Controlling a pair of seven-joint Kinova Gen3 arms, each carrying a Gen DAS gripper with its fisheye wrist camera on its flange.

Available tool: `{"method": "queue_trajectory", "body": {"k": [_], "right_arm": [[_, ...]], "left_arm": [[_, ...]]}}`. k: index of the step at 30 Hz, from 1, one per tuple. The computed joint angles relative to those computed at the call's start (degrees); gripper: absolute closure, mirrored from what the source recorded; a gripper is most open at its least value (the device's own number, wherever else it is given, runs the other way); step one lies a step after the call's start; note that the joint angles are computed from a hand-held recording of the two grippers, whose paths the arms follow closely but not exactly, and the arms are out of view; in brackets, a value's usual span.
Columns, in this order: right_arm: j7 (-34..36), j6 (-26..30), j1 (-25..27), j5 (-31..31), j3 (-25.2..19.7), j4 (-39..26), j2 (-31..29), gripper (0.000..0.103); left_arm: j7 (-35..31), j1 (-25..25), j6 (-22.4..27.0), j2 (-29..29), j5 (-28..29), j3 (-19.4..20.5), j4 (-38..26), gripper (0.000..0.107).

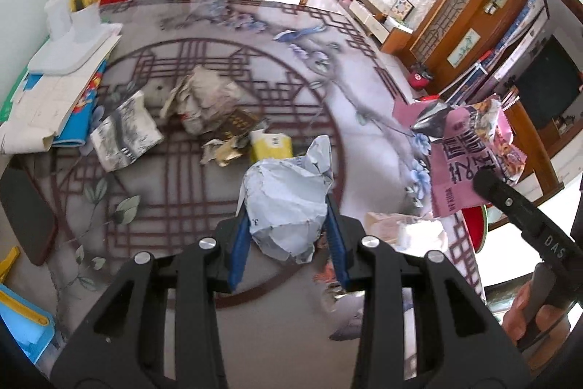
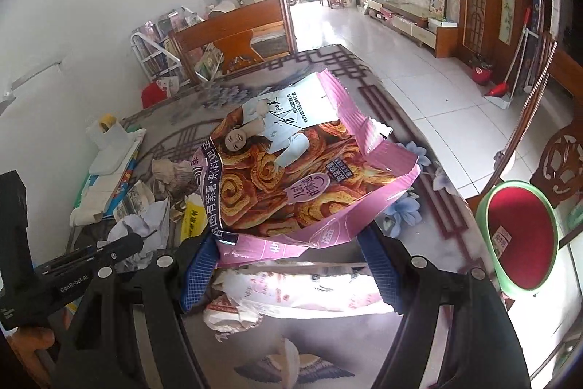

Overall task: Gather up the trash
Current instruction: 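Lift and carry the plastic and pink bag with both tools over the red bin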

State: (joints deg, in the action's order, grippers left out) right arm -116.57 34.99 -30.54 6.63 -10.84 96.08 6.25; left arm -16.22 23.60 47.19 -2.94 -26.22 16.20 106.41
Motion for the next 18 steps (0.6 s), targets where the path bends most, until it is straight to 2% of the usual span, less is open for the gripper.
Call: {"method": "queue_trajectory", "body": {"k": [10, 18], "right_arm": [[7.07, -0.60, 5.36, -7.00, 1.05, 2.79, -1.55, 0.032], [20.65, 0.25, 11.75, -16.71, 2.46, 3.28, -1.58, 0.032]], "left_arm": [[2.38, 5.75, 2.37, 6.99, -3.14, -0.70, -6.73, 0.071], [6.03, 12.46, 5.58, 12.99, -5.65, -3.43, -13.70, 0.071]]}}
